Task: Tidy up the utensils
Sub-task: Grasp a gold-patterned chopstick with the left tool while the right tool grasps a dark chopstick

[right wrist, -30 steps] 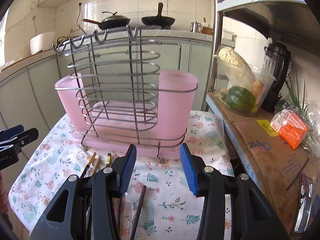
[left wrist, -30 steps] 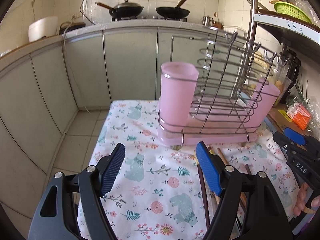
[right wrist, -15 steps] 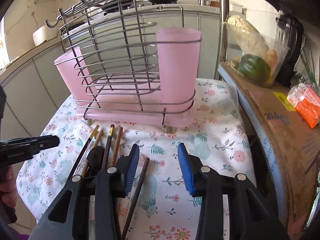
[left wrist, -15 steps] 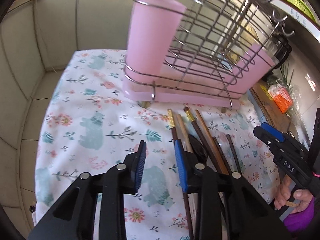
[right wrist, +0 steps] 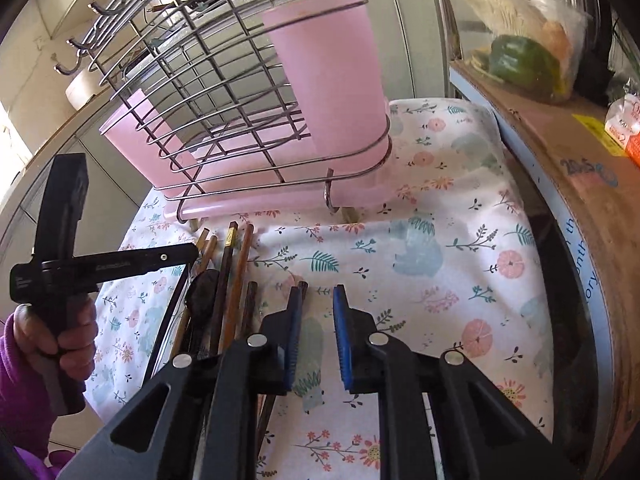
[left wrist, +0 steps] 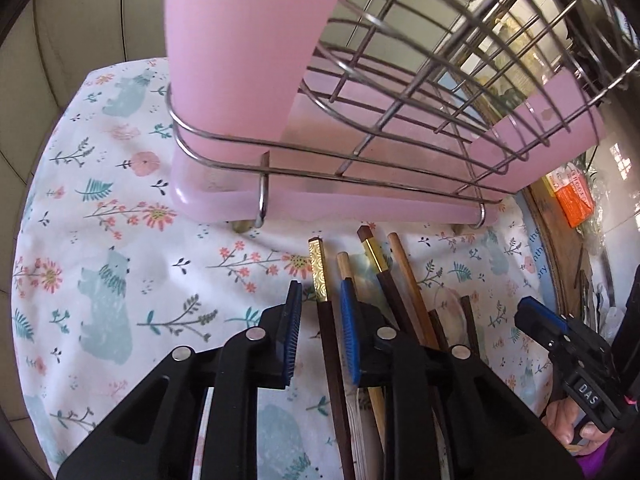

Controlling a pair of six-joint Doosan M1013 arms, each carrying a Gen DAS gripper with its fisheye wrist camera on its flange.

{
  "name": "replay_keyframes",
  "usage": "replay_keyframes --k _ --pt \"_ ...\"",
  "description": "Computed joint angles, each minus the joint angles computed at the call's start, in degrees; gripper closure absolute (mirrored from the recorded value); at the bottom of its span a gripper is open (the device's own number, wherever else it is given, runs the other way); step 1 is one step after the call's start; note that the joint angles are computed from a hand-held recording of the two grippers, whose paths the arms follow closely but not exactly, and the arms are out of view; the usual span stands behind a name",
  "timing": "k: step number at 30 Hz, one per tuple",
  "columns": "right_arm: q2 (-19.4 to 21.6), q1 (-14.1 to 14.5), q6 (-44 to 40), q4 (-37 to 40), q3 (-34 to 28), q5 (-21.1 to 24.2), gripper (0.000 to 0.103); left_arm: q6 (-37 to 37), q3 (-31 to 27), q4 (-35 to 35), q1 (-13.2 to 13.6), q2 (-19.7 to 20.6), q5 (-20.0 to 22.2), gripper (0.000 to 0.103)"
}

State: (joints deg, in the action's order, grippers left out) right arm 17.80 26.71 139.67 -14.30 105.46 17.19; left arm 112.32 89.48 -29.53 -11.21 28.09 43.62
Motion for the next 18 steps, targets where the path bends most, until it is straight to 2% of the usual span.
replay_keyframes --k 1,2,3,8,10,15,18 --pt "0.0 -0.2 -1.8 2.1 0.0 0.0 0.088 -0.5 -0.2 0.3 -0.1 0.2 0.1 0.084" --pt "0.0 -0.3 -3.2 3.7 -0.1 0.0 0.088 -0.7 -0.2 0.3 -0.2 0.4 -0.2 0.092" --pt "0.1 -0.5 -5.5 6.3 -0.1 0.2 0.087 -0.1 -0.3 -0.5 0.0 0.5 0.1 0.095" --pt "0.9 -1.2 -17.4 19.5 -1.0 1.3 0.088 2.6 1.0 -5.5 1.5 -0.6 0.0 0.095" --pt "1.4 -1.2 -20.2 22.6 -1.6 2.0 0.088 3.7 1.8 -6.6 2.2 -1.4 -0.3 0.096" --pt "3.4 -0.5 -16.2 18.1 -4.1 6.4 0.088 6.5 4.0 -8.4 3.2 -3.5 -2.4 0.096" --pt "3.8 -0.4 -14.6 16.8 -4.5 7.2 0.088 7.9 4.7 -10.1 3.8 -4.4 -3.0 0.096"
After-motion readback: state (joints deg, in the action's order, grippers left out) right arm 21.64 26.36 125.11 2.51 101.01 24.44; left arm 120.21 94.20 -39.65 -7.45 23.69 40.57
